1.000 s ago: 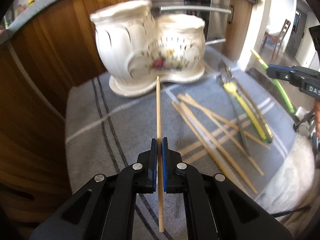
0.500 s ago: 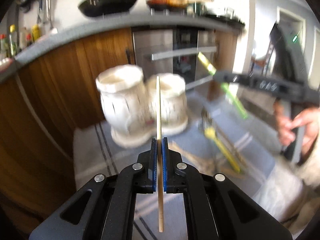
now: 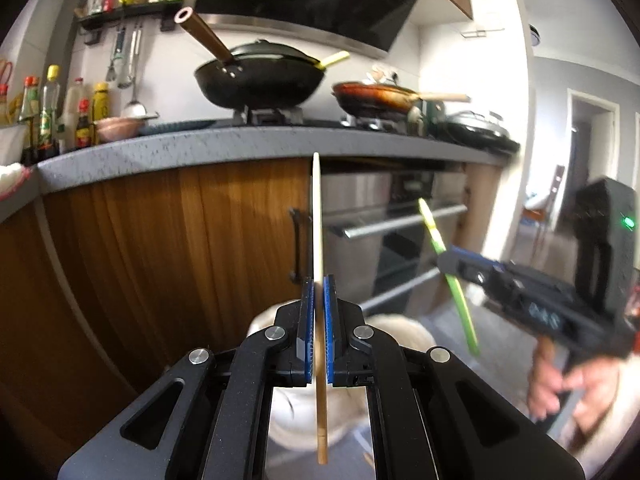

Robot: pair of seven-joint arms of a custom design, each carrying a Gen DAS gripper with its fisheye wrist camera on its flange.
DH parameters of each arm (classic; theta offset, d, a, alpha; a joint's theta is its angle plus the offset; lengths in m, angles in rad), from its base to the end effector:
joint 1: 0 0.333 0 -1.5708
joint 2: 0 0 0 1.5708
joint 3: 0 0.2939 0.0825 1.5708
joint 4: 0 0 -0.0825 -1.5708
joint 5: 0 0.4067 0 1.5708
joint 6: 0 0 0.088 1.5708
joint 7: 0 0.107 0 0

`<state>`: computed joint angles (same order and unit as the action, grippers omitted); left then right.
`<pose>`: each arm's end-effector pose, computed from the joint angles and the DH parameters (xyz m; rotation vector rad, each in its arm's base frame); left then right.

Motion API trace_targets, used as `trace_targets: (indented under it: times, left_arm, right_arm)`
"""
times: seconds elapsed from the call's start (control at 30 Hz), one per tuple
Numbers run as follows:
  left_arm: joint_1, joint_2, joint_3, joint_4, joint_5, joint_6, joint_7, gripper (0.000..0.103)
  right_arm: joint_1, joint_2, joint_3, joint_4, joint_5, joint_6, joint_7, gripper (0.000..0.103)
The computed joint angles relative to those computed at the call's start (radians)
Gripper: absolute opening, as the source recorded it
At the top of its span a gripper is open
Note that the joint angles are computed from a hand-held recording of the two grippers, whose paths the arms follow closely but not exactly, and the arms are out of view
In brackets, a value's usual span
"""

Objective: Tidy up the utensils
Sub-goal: 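Lower the chopstick into the larger pot with the left tool while the right drops the spoon in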

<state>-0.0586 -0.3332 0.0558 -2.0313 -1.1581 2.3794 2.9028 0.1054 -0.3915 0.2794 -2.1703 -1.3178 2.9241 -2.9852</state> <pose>0.5324 -0.0068 0.6462 -0.9401 2.0806 -1.4579 0.4415 0.2652 0.6079 -1.2537 1.4296 -0.8383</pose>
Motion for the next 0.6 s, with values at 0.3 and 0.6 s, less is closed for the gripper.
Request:
trace_targets:
  times: [0.3, 0.6]
  left_arm:
    - [-0.023, 0.124, -0.054, 0.103, -0.144, 0.151, 0.033, 0.005]
    - [-0.01, 0.142, -0.074, 0.081, -0.172, 0.194, 0.077, 0.005]
  right_arm:
    - [0.019, 0.132, -0.014, 0.108, -0.251, -0.046, 0.207, 0.01]
    - [0.112, 0.158, -0.096, 0.083, -0.214, -0.062, 0.162, 0.01]
